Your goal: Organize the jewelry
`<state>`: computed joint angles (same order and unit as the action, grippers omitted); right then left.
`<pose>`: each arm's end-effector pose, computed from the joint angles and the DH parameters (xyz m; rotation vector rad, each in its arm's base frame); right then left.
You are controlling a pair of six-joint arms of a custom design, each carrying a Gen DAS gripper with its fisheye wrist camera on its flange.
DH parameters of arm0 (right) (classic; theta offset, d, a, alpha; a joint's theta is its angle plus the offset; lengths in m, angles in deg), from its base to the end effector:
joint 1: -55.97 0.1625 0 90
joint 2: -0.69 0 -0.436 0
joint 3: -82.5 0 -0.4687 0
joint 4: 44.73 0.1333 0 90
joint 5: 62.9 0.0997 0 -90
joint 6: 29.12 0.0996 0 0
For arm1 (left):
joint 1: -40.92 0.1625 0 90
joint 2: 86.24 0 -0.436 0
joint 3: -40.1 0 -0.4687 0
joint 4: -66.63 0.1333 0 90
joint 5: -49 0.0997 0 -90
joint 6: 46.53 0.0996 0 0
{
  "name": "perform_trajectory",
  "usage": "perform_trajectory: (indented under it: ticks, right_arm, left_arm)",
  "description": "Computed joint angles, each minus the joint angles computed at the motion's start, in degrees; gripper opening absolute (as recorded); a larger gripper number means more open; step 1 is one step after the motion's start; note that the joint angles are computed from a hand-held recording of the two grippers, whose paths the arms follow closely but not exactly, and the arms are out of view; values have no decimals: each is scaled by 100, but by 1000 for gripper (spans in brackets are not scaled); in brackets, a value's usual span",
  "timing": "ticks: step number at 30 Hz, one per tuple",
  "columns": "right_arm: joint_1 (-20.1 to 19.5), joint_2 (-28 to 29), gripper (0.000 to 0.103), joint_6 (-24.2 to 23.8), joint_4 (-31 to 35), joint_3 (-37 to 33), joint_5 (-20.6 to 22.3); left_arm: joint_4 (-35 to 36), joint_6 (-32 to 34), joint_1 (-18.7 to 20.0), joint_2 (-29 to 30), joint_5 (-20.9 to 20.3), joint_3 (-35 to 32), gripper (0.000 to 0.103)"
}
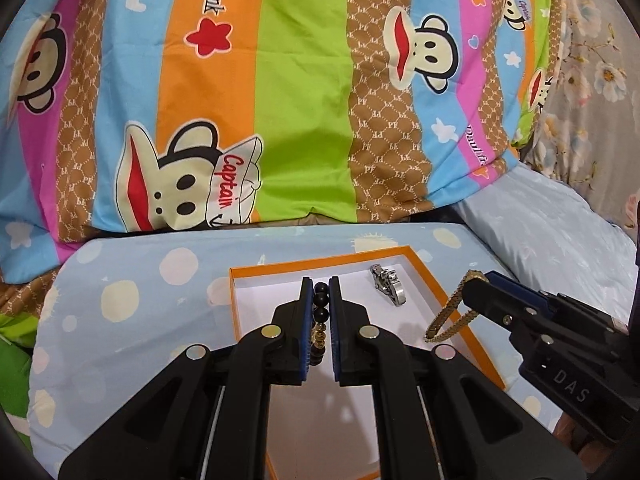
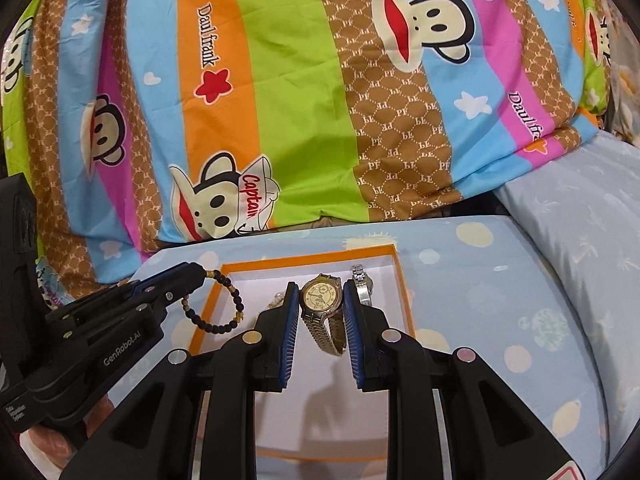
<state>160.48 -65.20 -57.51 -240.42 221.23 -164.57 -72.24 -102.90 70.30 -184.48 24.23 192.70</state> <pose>0.2231 -0.4103 0.0848 0.9357 -2.6098 0.7767 -0.1568 -0.3450 0.1620 0.1501 2.2119 -1.1535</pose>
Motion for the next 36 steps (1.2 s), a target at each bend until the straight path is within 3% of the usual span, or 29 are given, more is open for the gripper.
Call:
perform_trajectory:
  ticks: [6,17,18,21,22,25,29,33,36]
  right_arm:
    - [-210,327,21,-73,28,-140,-156]
    - [-379,607,25,-281,-129,-85,-399]
    - [-359,607,28,-304,-202,-66,-437]
    - [-359,470,32,-321,-350,47,-345]
    - [-365,391,33,-326,-377,102,-305]
    - [-413,24,40,-310,-443,361,-134]
    - [-511,-602,42,-367,-468,821,53]
    - [-606,-1182,43,-510,-606,1350,54]
    - [-714,-1421,44,-711,-946,1782,-77]
  left_arm:
    - [-459,189,195,317,-143,61,7]
    - [-446,4,214,527,-179,137,8]
    - [-239,-179,197,520,-115,131,12]
    - [310,-669,130,375,11,151,46]
    - [569,-929,54,238,76,188,51]
    - [1515,-1673,-192,-234,131,244,59]
    - [2838,-2651,-658,-1002,-77,369,60]
    - [4822,-4063,-1495,-1653,-461,431,60]
    - [5956,-4972,-2319,-2031,-1046,539,60]
